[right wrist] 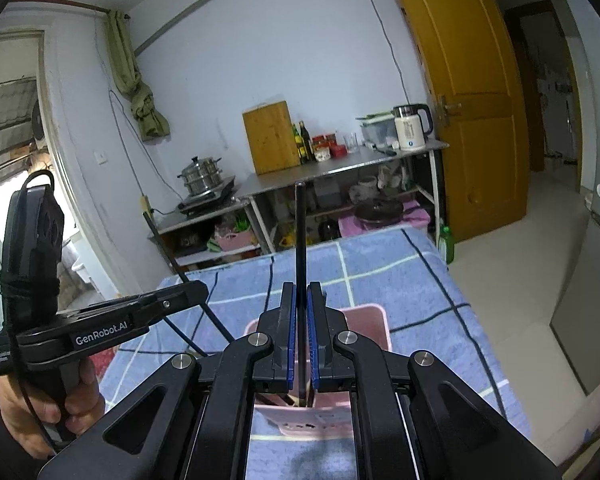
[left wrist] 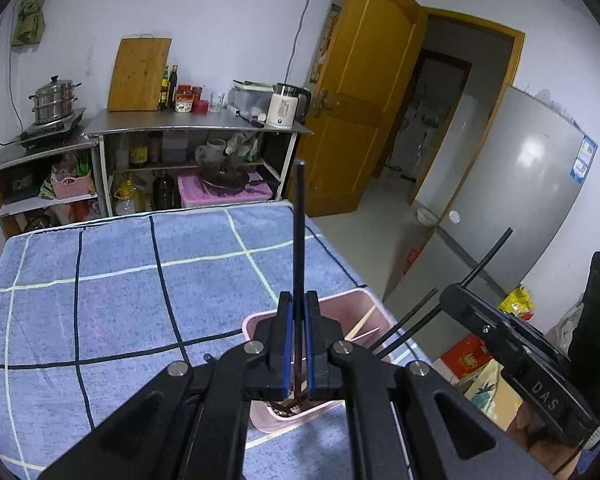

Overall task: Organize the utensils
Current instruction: 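Carry both black chopsticks into the pink holder and open both tools, then move both open tools back over the remaining chopsticks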

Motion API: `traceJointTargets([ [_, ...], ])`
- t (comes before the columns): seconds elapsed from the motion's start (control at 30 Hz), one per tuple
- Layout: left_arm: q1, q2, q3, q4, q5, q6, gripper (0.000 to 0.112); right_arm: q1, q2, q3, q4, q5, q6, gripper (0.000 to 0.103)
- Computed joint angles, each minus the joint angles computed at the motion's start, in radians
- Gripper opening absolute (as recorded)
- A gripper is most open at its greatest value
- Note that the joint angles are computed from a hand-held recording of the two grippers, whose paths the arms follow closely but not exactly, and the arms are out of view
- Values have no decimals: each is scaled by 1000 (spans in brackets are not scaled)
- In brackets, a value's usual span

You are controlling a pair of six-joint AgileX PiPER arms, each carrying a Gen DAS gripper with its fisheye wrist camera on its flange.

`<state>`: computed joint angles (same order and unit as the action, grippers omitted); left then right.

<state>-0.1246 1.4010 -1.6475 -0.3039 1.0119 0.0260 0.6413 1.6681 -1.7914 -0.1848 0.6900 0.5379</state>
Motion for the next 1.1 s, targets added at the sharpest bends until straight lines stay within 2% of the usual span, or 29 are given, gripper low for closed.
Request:
traceJointTargets([
  [0.5,-64,23,60,128,-30,-50,8,-4,39,48,67,-2,-52,6],
  [0.63,-64,1,61,124,-39,-45,23,11,26,52,34,7,-31,9],
  [0.7,-68,-17,63,134,-54,-48,38,24,20,48,-4,17,-6,11],
  [0.77,-68,-37,62,141,-60,-50,42,33,8,52,-27,18,11,14],
  [1.1,45,-131,67,51,-47,27,43,86,-73,94,-156,33,114,17],
])
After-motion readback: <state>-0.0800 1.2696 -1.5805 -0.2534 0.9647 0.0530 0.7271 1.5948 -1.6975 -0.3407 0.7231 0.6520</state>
